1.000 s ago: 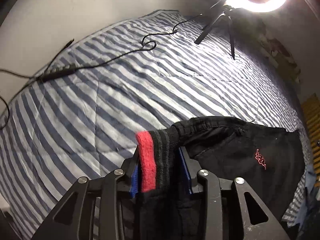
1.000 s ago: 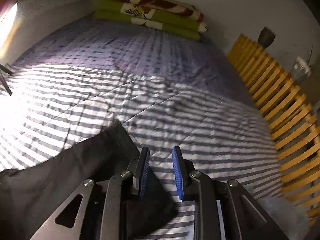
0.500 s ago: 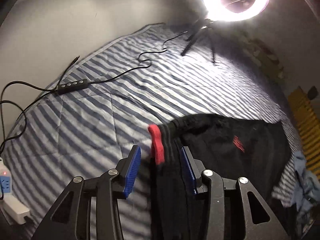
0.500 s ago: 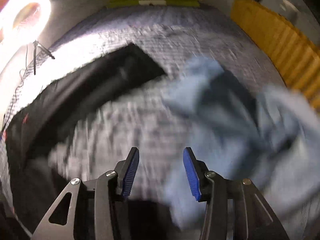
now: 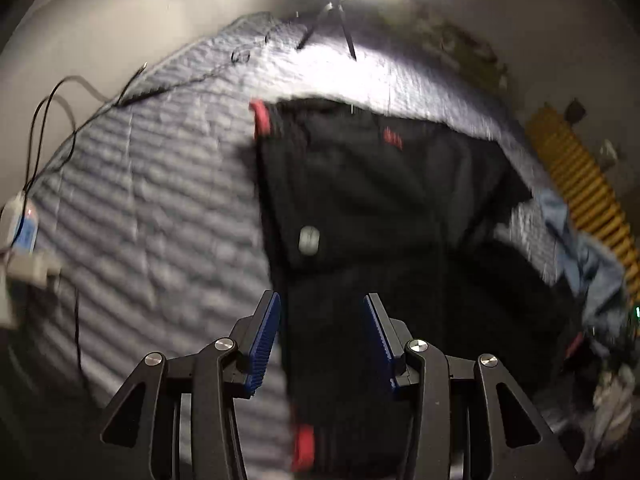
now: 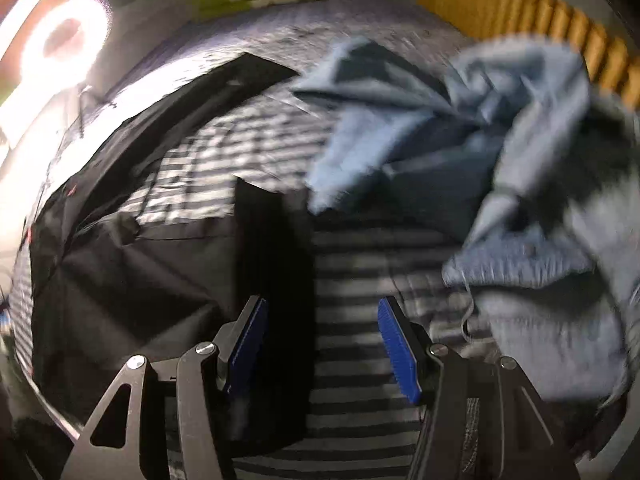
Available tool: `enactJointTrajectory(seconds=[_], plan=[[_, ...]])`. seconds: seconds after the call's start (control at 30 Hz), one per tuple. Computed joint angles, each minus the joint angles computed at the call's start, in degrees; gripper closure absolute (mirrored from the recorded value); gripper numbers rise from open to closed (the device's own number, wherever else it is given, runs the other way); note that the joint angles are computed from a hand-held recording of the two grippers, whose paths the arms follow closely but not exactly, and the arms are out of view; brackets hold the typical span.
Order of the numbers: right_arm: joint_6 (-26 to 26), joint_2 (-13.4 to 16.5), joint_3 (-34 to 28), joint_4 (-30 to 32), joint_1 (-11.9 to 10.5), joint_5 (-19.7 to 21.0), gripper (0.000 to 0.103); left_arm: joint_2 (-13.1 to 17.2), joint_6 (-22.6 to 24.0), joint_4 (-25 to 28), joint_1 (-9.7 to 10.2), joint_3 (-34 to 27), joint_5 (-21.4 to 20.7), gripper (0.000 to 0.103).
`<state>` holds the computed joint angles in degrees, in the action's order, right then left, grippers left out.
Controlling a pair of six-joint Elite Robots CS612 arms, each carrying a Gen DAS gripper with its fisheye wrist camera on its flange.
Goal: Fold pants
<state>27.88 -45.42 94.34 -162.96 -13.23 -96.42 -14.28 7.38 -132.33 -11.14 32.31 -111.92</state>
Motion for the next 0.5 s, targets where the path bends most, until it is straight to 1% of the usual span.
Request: enactJointTrajectory(seconds=[0.03, 0.07, 0.13, 0.2, 0.23, 0.37, 0.4, 0.43, 0.47, 0.5], plan=[[0.8, 0.2, 0.4, 0.3, -0.4, 0.6, 0.049, -1.9, 0.5, -0.8, 0.11, 3.9, 0.5, 0.057], [1.3, 0.6, 0.5, 0.6, -0.5, 0.6, 0.049, -3.2, 0.5, -1.4, 0.22, 6.7, 0.6, 0.056], [0.9, 1.3, 0.6, 1.2, -0.5, 1.4, 0.049, -5.1, 1.5, -0.8, 0.48, 10.8, 0.1, 0.053], [0.4, 2.1, 0.4, 1.2, -0.5, 4.5, 0.049, -6.7, 2.8, -1.0, 0.47, 14.5, 0.2, 0.047], [0.0, 2.4, 0.1, 1.6, -0.4, 5.2, 0.049, -7.3, 3.6, -1.3, 0.35, 16.2, 0.7, 0.045], [-5.5, 3.7, -2.0, 3.1, 1.9, 2.0, 0.048, -8.1, 5.0, -1.6, -0.58, 19.3, 4.4, 0.044], [-6.9, 3.9, -2.6, 3.7, 2.6, 0.7, 0.048, -8.3, 5.0, -2.4, -0.76, 20.1, 5.1, 0.043], [-8.0, 4.2, -3.0, 3.8, 3.2, -1.2, 0.048, -8.4, 4.8, -2.6, -0.82, 20.5, 5.0, 0.043], [-8.7, 4.4, -3.2, 3.8, 3.5, -2.0, 0.056, -8.4, 4.6, -2.6, -0.82, 20.8, 4.2, 0.043], [-9.1, 4.4, -2.9, 2.9, 3.5, -1.0, 0.063, -8.4, 4.5, -2.5, -0.89, 20.9, 4.2, 0.043]])
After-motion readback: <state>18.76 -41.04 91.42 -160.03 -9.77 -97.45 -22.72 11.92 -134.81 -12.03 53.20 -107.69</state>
